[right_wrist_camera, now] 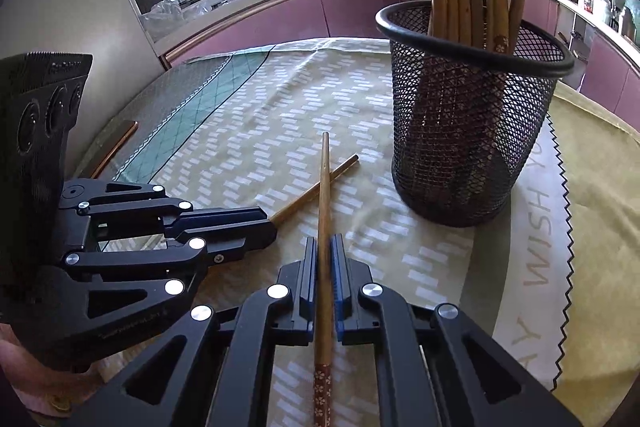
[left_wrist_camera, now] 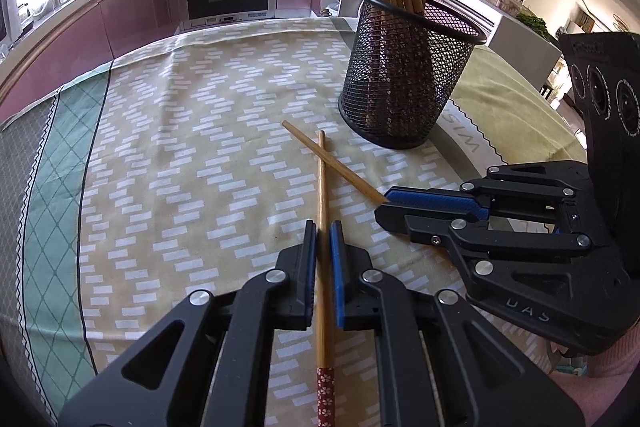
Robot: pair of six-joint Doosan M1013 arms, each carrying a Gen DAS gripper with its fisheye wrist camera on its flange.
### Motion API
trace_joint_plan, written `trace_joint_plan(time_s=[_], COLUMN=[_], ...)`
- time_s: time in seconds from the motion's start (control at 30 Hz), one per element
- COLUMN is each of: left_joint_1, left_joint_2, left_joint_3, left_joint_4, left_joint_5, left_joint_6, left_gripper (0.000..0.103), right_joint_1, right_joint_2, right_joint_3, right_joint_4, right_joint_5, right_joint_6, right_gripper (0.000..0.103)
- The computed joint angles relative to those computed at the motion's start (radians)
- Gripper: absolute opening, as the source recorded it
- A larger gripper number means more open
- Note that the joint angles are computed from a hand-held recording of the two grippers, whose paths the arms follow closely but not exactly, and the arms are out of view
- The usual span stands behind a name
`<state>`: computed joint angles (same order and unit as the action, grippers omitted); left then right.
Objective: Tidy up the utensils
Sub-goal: 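Lift both held chopsticks upright toward the black mesh holder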
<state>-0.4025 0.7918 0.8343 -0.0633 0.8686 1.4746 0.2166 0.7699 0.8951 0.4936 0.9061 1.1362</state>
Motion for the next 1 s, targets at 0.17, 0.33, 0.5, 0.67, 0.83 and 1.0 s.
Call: trace_joint_plan(time_s=[0.17, 0.33, 0.5, 0.67, 0.83, 1.0], left_joint_1=[0.002, 0.004, 0.009, 0.014, 0.019, 0.019], left_joint_2=[-0.008, -0.025, -0.043, -0.064, -0.078, -0.086], left_joint_3=[0.008, 0.025, 0.040, 0.062, 0.072, 0.079], left_joint_4=[-0.016, -0.037, -0.070, -0.120, -0.168, -0.183], left_joint_5=[-0.015, -0.043, -0.074, -0.109, -0.131, -0.145], left_joint_6=[0.006, 0.020, 0.042, 0.077, 0.113, 0.121], left_gripper=[0.008, 0.008, 0.008, 0.008, 0.008, 0.008], right_joint_1=[-0.015, -0.024, -0.032, -0.042, -0.051, -0.058], right_joint_2=[-0.021, -0.046, -0.072, -0.093, -0.105, -0.116], right_joint_3=[0.033, 0.067, 0.102, 0.131, 0.148, 0.164], right_joint_4=[0.077, 0.137, 0.193, 0.253, 0.298, 0.326], right_joint_5=[-0.021, -0.052, -0.080, -0.107, -0.125, -0.145], right_joint_6=[-0.052, -0.100, -0.150, -0.199, -0.226, -0.245], right_gripper=[0.006, 0.006, 0.006, 0.006, 0.006, 0.006])
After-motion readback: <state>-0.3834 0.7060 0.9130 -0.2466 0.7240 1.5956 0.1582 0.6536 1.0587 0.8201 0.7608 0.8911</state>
